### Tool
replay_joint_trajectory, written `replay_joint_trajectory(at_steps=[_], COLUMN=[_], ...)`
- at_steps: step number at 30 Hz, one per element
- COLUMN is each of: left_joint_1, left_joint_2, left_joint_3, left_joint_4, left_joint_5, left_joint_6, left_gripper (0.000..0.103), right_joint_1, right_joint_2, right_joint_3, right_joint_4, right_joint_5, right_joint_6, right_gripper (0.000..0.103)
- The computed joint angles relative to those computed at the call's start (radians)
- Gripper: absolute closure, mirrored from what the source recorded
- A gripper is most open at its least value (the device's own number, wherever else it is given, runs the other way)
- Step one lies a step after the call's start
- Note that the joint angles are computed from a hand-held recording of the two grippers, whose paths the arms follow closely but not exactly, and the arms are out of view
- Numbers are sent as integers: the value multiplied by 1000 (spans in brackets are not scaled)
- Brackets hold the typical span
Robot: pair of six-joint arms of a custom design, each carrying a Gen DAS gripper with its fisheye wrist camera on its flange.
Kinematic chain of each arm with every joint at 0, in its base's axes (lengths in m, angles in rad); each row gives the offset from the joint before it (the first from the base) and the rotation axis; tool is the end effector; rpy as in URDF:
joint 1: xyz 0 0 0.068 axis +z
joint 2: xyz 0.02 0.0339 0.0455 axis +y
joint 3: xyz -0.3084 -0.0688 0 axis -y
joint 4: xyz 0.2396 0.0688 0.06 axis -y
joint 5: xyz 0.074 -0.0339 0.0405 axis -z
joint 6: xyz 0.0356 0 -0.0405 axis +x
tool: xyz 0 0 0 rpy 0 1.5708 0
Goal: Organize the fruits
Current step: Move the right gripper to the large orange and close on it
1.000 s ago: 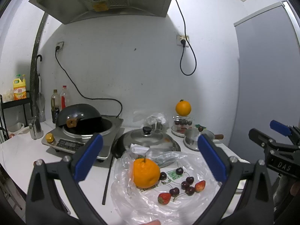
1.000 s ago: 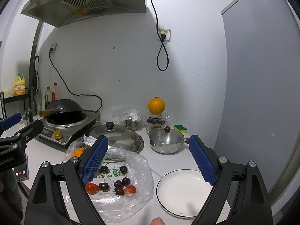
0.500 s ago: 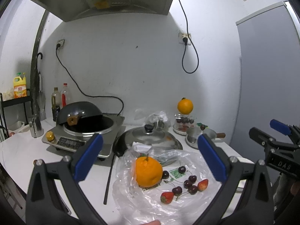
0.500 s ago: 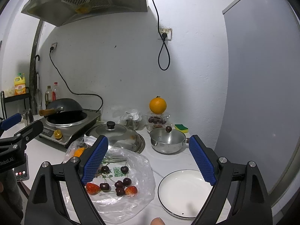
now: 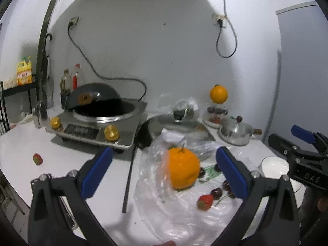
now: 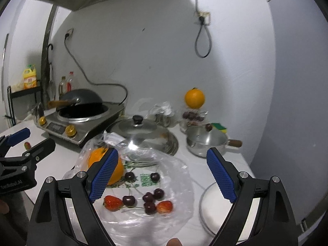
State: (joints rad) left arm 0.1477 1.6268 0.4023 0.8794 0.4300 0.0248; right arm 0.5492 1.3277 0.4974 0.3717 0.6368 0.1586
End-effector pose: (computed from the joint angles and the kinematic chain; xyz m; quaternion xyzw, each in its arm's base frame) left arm 0.2743 0.0258 0.1804 0.0734 0.8052 -0.1255 0.5749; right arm 0.2189 0.1092 0.2310 0.0056 0.8234 -0.0757 0.5624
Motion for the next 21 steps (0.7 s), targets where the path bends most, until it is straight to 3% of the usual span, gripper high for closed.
replay_joint_trajectory(at_steps=[9, 21], left_joint_1=[54, 72], left_joint_2=[189, 323], left_joint_3=[108, 254], left_joint_4=[8, -78], left_joint_5=[13, 8], left_joint_6=[22, 34], left_gripper=[1, 1], right_joint_1=[-36, -77], right_joint_2=[246, 466], right_joint_3=[114, 276], right_joint_4=[69, 58], right_joint_5=[-122, -252], right_joint_6=[-11, -23], right_gripper=[13, 13])
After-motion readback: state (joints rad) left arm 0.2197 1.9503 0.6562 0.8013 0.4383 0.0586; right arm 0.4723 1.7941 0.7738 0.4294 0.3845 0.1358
